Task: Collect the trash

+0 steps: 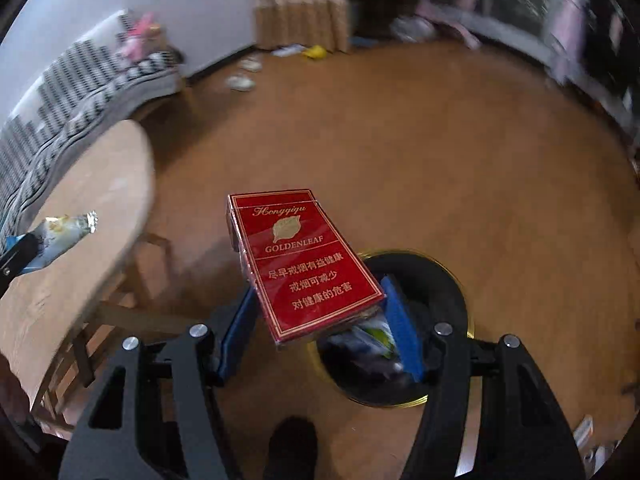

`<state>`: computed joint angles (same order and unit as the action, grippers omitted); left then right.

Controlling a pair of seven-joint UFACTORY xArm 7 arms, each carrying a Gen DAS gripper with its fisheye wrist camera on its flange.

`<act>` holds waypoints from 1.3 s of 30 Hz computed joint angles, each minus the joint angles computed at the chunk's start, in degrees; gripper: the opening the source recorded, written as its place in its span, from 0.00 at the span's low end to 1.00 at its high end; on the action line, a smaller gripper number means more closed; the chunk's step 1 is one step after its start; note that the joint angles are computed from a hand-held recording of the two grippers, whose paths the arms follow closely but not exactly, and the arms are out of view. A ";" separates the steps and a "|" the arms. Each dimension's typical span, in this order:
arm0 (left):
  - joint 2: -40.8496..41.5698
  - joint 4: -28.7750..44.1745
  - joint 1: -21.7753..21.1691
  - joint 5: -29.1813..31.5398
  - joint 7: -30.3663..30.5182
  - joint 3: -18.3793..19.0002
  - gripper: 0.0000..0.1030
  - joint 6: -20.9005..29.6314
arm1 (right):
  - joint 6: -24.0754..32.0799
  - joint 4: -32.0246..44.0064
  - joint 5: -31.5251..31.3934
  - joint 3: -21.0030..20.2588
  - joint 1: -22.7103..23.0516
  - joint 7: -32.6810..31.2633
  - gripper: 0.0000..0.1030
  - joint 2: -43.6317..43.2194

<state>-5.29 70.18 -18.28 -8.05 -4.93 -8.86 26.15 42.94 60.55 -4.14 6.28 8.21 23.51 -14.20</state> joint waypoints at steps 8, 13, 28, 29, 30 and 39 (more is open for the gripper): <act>13.55 11.71 -4.44 4.26 -1.79 -2.73 0.10 1.34 | 0.17 -6.83 4.81 -4.82 -3.78 -5.11 0.59 -1.57; 18.16 15.64 -5.33 4.63 -1.37 -2.49 0.10 2.50 | 0.66 -5.58 7.19 -5.25 -4.72 -6.24 0.59 0.73; 21.89 18.37 -4.51 -0.75 3.01 -3.48 0.10 3.62 | 1.00 -1.91 6.98 -4.49 -4.94 -5.09 0.75 3.79; 22.25 18.65 -4.73 -0.76 3.08 -3.52 0.10 3.69 | 0.83 -2.11 7.05 -4.54 -5.00 -4.95 0.75 3.53; 22.50 18.76 -4.90 -0.96 3.18 -3.65 0.10 3.66 | 0.65 -2.34 6.80 -4.48 -5.11 -4.57 0.75 3.33; 26.93 22.76 -6.80 -2.99 5.40 -5.39 0.10 4.06 | -3.37 -5.68 6.34 -5.03 -6.95 0.68 0.76 -1.10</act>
